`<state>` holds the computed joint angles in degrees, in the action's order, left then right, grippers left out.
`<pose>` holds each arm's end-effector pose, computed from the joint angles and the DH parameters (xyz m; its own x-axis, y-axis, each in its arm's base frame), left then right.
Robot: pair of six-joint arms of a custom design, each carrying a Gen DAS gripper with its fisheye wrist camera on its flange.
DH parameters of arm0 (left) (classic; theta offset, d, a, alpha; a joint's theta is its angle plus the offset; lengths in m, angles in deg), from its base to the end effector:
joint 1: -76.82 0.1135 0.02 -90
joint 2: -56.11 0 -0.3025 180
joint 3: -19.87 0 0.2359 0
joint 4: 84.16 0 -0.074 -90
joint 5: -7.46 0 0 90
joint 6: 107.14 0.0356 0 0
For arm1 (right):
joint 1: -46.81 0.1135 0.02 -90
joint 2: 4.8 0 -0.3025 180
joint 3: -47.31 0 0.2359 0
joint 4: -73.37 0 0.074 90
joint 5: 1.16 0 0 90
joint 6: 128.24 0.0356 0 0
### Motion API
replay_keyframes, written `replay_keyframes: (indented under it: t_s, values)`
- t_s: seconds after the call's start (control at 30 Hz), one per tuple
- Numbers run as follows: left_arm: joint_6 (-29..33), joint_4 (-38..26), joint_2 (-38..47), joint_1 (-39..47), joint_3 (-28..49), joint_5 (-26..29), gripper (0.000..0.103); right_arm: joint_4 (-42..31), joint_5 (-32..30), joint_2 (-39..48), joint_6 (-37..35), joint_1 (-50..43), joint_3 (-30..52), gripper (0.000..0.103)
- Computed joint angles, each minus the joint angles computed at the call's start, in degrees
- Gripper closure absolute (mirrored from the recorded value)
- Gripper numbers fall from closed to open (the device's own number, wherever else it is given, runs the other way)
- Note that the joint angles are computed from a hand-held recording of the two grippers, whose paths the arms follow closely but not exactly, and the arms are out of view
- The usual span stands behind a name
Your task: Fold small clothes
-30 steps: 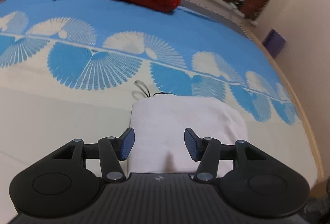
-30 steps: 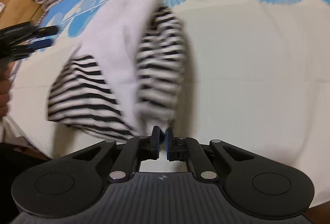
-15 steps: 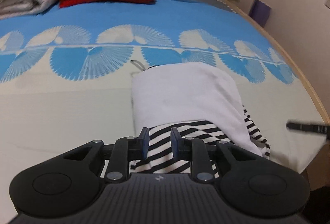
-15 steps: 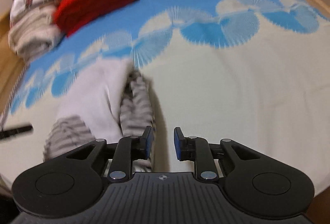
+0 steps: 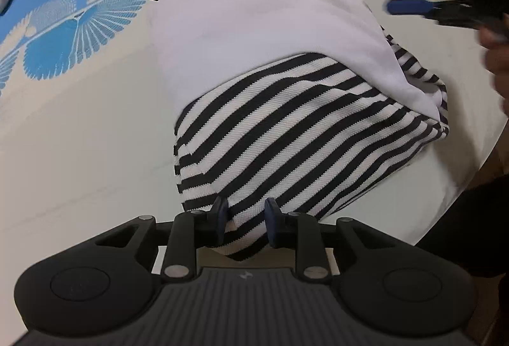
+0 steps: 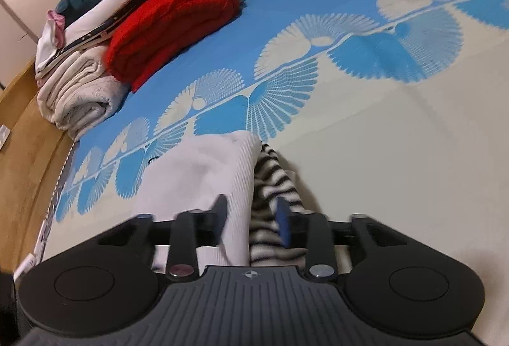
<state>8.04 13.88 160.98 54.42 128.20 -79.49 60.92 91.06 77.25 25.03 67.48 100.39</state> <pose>0.3274 -0.1370 0.3128 -0.6538 0.7290 -0.2026 0.7387 0.6730 0.0376 0.2500 0.0929 0.2263 -0.5692 0.7391 -0.3602 0.4064 0.6337 0.6582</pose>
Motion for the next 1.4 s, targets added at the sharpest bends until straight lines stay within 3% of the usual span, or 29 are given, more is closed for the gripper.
replay_keyframes:
  t_s: [0.13, 0.17, 0.2, 0.27, 0.37, 0.47, 0.53, 0.63, 0.73, 0.8, 0.9, 0.97, 1.07, 1.2, 1.27, 1.33, 1.37, 1.4]
  values:
    - [1.59, -0.07, 0.18, 1.23, 0.03, 1.22, 0.076, 6.11, -3.95, 9.01, 1.64, -2.19, 2.76, 0.058]
    - [1.37, -0.52, 0.53, 1.56, 0.54, 1.78, 0.076, 6.63, -4.44, 10.84, 2.00, -2.37, 3.65, 0.067]
    - [1.56, -0.98, 0.66, 1.99, 0.89, 2.36, 0.076, 7.35, -4.83, 12.11, 1.61, -2.40, 4.39, 0.098]
    - [2.22, -1.65, 0.74, 2.77, 1.61, 4.03, 0.076, 6.44, -1.87, 10.75, -0.23, -1.92, 5.49, 0.099]
    - [3.48, -4.20, 1.37, 3.65, 3.79, 9.26, 0.076, 13.49, 3.11, 2.19, -3.98, -2.04, 1.42, 0.099]
    - [4.83, -3.34, 1.07, 2.10, 2.88, 8.92, 0.076, 3.60, 4.96, 3.10, -7.57, -3.00, 4.51, 0.099]
    - [4.53, -3.20, 1.08, 1.21, 2.65, 8.33, 0.076, -3.73, 0.52, 10.69, -5.12, -5.51, 7.75, 0.099]
    - [4.07, -4.13, 1.51, 1.55, 3.61, 8.23, 0.076, -4.60, -3.12, 16.33, -1.63, -5.03, 8.71, 0.096]
    - [3.94, -6.15, 2.17, 3.55, 5.73, 10.63, 0.075, -2.87, 0.12, 11.83, -0.91, -3.75, 6.41, 0.081]
    - [4.46, -6.94, 1.89, 5.29, 6.93, 12.89, 0.075, 1.34, -1.06, 7.11, 1.81, -4.02, 1.73, 0.051]
    - [3.70, -6.80, 1.20, 7.22, 8.61, 16.10, 0.075, 1.77, -3.48, 1.40, 3.53, -2.99, -2.49, 0.049]
    - [2.63, -6.59, 1.32, 8.12, 9.99, 17.51, 0.075, 0.87, -7.47, -0.84, 0.03, -3.21, -3.49, 0.050]
    - [0.12, -5.71, 1.23, 7.93, 10.55, 16.34, 0.075, -6.37, -7.68, -0.49, -7.77, 0.51, -0.91, 0.050]
    - [-1.95, -3.94, 1.21, 6.89, 10.17, 13.57, 0.075, -10.24, -7.19, 1.14, -7.74, 3.44, -0.62, 0.050]
    - [-2.88, -2.98, 1.28, 6.59, 9.75, 12.89, 0.075, -10.46, -6.04, -0.32, -7.93, 4.81, -1.27, 0.058]
    - [-4.05, -2.05, 1.68, 6.42, 9.67, 12.47, 0.075, -11.34, -4.66, -2.93, -8.29, 5.90, -1.74, 0.079]
    - [-4.68, -1.74, 1.84, 6.27, 9.77, 12.21, 0.075, -10.70, -5.01, -3.93, -8.32, 5.75, -2.55, 0.094]
    - [-5.17, -1.37, 1.98, 6.24, 9.73, 12.07, 0.075, -10.38, -5.56, -5.63, -8.02, 6.01, -3.72, 0.099]
